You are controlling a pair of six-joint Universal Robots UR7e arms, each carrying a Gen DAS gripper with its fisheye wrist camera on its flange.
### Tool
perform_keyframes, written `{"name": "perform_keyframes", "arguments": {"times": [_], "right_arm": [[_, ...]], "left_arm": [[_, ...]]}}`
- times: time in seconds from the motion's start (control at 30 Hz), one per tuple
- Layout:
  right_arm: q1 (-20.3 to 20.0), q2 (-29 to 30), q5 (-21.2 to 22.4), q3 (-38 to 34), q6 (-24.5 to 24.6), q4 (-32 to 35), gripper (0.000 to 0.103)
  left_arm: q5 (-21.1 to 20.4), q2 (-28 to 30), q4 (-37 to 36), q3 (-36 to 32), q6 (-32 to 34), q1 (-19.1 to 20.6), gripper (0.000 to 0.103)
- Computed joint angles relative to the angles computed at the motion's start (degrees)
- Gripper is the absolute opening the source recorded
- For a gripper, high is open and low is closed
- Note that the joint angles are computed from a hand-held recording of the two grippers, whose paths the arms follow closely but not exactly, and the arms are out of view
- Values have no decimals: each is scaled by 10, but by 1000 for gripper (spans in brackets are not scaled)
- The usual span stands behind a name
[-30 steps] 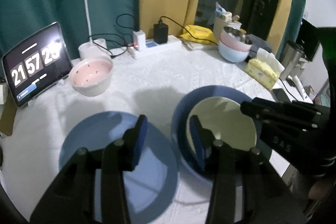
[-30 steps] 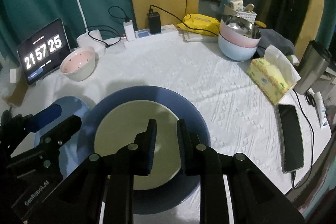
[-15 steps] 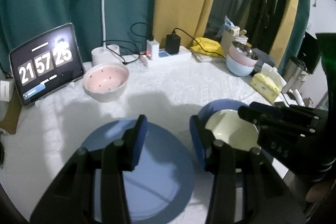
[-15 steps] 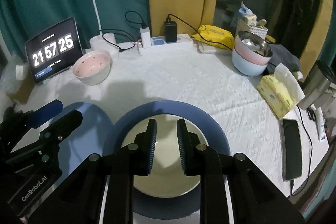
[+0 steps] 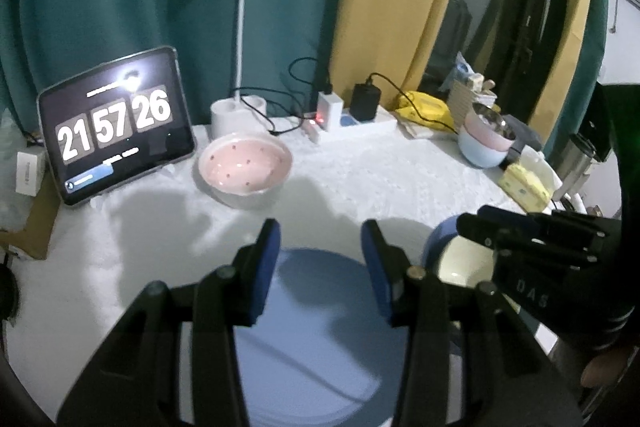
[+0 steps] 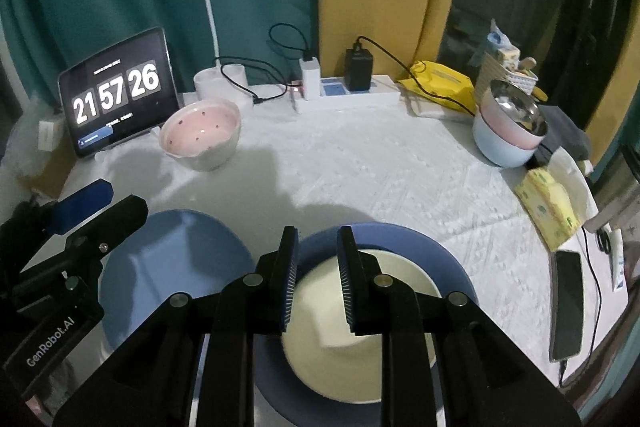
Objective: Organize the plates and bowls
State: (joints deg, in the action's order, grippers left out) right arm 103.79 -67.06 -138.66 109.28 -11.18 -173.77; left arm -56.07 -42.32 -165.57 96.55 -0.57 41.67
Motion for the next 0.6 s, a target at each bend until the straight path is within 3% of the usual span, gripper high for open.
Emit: {"name": "perform_keyframes", "arguments": {"times": [0.6], "right_arm": [[3, 72, 13, -90, -19, 36, 21]], "left_arm": [[22, 6, 3, -45, 21, 39, 44]]}}
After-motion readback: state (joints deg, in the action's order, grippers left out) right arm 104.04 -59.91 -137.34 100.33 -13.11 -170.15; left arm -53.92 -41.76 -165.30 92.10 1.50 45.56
